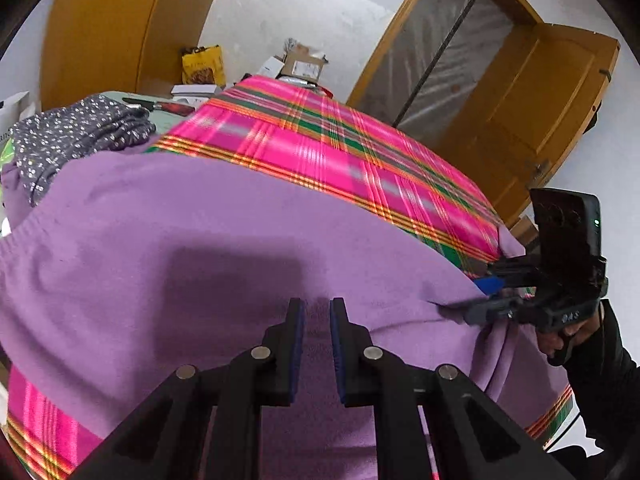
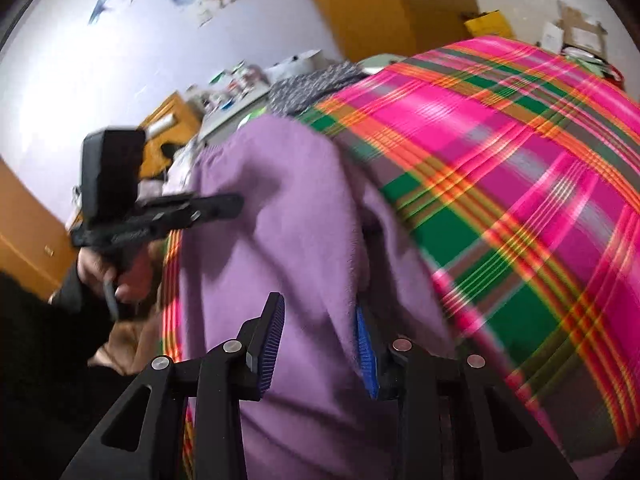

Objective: Fold clothes

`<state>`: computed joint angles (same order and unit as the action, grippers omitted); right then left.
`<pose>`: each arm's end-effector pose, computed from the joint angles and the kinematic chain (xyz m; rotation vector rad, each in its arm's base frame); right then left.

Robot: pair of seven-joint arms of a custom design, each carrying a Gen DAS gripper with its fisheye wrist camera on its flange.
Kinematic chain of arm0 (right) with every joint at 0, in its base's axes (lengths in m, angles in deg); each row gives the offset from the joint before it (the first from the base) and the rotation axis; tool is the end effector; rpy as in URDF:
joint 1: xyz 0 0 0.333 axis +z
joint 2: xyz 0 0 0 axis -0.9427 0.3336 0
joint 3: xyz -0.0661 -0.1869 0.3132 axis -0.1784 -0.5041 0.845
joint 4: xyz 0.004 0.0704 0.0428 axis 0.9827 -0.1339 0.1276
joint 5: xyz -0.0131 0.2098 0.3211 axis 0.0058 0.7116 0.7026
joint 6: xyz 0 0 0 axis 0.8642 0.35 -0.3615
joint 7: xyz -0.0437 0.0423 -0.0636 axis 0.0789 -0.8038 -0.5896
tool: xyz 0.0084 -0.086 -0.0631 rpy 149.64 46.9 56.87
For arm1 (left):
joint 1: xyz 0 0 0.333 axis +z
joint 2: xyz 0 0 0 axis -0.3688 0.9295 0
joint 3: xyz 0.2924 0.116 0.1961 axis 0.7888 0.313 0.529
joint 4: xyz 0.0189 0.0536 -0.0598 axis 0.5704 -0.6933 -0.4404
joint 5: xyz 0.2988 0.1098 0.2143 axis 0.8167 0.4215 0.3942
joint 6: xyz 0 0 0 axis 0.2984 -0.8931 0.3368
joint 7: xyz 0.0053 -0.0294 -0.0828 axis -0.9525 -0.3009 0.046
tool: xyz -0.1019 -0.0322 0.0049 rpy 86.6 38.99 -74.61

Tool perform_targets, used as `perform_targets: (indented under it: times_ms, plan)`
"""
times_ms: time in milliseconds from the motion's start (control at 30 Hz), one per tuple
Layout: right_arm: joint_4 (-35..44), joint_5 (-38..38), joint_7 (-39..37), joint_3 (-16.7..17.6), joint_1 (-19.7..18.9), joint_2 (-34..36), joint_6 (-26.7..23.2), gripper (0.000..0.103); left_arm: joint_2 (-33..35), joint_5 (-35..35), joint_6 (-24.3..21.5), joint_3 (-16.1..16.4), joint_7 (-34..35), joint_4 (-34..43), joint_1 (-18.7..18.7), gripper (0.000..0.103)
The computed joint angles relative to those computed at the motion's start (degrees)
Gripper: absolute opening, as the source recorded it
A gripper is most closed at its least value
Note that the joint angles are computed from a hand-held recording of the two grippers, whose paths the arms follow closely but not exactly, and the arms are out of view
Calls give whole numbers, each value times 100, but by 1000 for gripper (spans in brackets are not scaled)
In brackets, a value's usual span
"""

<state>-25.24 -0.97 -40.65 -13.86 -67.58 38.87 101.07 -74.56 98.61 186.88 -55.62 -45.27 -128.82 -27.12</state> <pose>0.5627 0.0956 0.5480 -2.4305 0.3316 0.4688 0.3809 -0.2740 0.5191 -2.2510 1.2513 -0.9923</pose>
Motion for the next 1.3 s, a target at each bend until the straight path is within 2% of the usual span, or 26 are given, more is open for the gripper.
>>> perform_targets:
  times_ms: [167,333,533,633,733,867,933,1033,1200,1300]
  plan:
    - [260,58,195,7,-20,193,-160,36,135,49,135,35,-30,7,25,14]
    - [966,-162,913,179,50,800,-728,37,239,191,179,81,-122,69,15,14]
    - [1216,-15,944,341,15,997,-1212,39,245,332,273,130,-243,39,-1,14]
    - [1286,113,1223,358,46,1102,-1161,39,260,351,322,153,-243,37,1,14]
    - [1412,719,1574,365,-124,1221,-1221,39,240,426,384,137,-327,8,33,14]
    - [1665,1760,2135,423,-514,1508,-1621,39,234,517,449,121,-442,-12,83,14]
    - [1713,1971,2313,450,-598,1562,-1641,39,235,537,456,116,-468,-13,93,14]
    - [1864,1526,2533,432,-500,1609,-1554,39,240,548,444,113,-485,-8,90,14]
    - [1992,844,2970,453,-415,1761,-1970,39,236,621,466,110,-572,-17,103,14]
    - [2113,758,3484,468,-341,1911,-2077,38,235,639,474,112,-609,-15,105,14]
